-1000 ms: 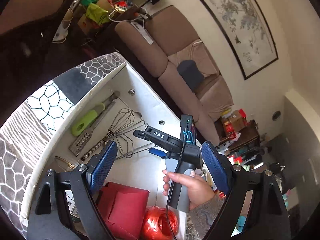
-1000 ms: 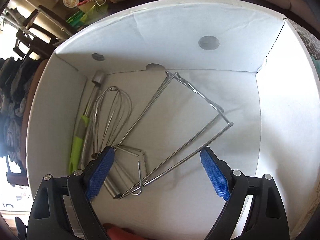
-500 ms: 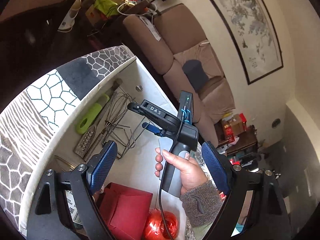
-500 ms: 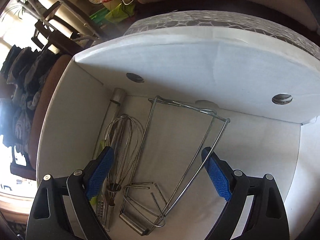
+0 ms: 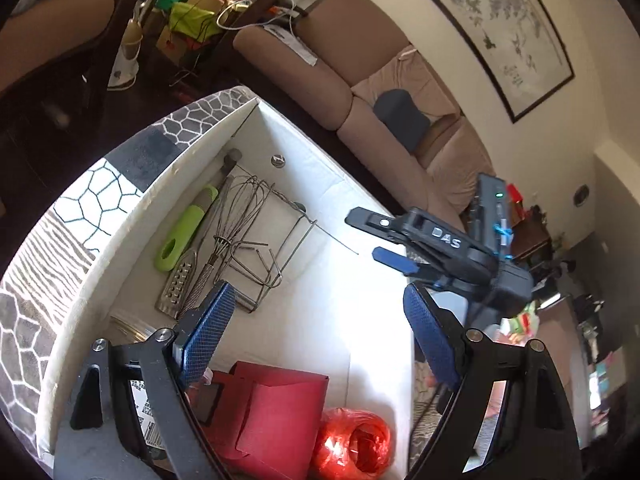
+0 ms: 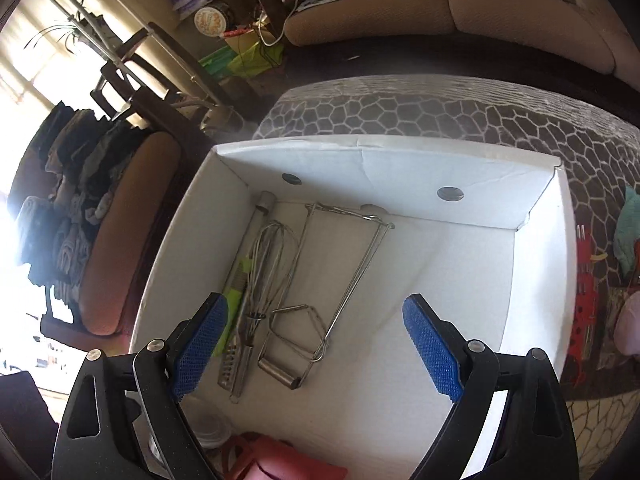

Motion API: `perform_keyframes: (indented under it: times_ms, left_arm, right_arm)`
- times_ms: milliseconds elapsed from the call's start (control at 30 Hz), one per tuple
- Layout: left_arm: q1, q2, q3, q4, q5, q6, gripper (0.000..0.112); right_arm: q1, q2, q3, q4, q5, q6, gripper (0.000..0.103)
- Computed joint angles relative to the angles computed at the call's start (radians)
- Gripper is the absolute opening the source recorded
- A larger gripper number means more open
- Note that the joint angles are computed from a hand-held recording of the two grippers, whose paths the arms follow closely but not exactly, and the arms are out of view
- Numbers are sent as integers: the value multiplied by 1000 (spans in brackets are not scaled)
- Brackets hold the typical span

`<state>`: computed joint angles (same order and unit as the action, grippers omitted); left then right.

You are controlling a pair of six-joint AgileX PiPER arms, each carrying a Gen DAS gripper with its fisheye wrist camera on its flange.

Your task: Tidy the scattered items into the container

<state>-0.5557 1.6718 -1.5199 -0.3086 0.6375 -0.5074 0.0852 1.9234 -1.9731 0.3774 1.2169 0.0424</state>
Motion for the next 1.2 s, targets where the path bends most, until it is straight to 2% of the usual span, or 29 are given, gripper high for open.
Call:
perform_keyframes:
  times_ms: [133,300,533,800,967,1200]
  left_arm:
    - [-87,44,-116,290,134,-169,85]
    - [-168,87,-216,489,271,-254,85]
    - [-208,122,-288,570,351,-287,85]
    - [-292,212,-426,707,501,-277,85]
    - [-310,239,-465,723,527,-267,85]
    - [-342,297,-543,748,576,-250,85]
  right_arm:
    - [38,-146,127,-119,-56,-6,93]
    - [51,-304,334,-161,-166,-43,94]
    - [129,-456,518,-319,-243,8,94]
    - [181,-617,689,-386,-307,71,94]
    - [197,-700,768,-426,-323,122,94]
    - [107,-840,870,-340,-344,75,95]
